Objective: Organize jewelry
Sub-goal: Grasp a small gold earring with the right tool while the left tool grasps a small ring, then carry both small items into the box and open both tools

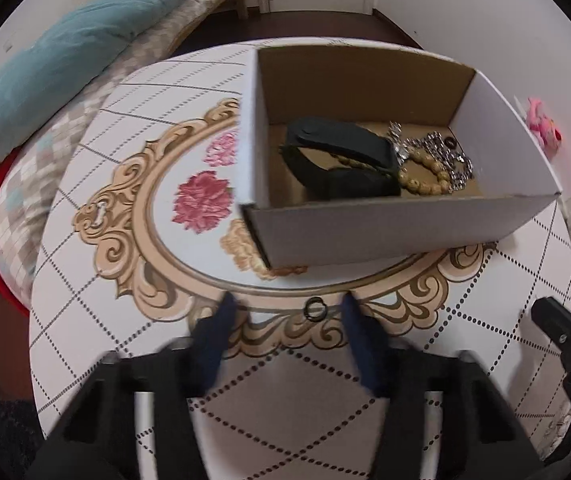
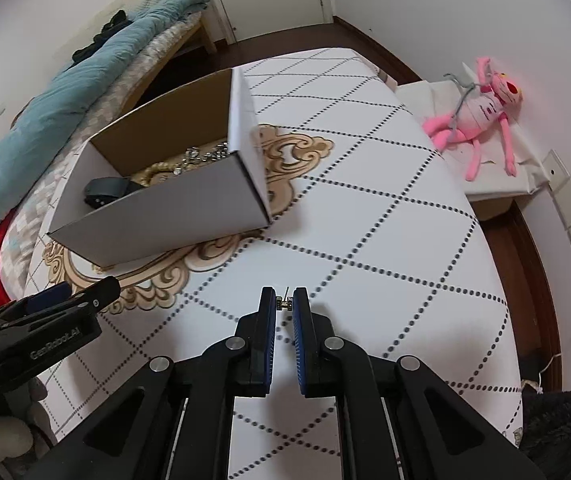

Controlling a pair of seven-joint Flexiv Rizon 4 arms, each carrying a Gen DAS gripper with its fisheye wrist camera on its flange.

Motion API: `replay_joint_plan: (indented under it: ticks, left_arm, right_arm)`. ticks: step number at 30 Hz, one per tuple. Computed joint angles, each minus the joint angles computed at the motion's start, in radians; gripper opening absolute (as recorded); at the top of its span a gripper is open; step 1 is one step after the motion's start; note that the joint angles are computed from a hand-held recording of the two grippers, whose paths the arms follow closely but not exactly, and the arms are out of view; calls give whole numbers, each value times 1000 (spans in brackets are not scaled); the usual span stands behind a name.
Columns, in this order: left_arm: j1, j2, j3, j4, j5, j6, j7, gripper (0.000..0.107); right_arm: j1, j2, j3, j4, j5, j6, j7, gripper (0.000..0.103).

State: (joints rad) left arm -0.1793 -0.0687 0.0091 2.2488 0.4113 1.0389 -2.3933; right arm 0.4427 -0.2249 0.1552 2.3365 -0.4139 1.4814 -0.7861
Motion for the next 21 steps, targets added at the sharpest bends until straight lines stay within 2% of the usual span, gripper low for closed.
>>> replay_joint_plan:
  ticks: [1,4,10,14,17,21]
  left_arm:
    - [1,1,2,8,3,23,0,24]
    - [-3,-3,-4,2,0,24,17,10]
    - [-7,13,-4,19,-15,34,31,10]
    - [-5,89,-11,60,-80,54,85,10]
    - [6,150,-17,69,-164,78,171,10]
    - [37,149,-8,29,-313,95,326,10]
  right_arm:
    - [3,0,-5,1,-5,2,4,9]
    - [3,4,-11,4,-13,7,6,9]
    - [-4,16,-2,1,-7,15,2,9]
    - [-33,35,46,-13,51,9,-44,9]
    - [-96,52,151,-66,209,-20,-178,9]
    - [-137,41,234,-194,412,-96,-379,9]
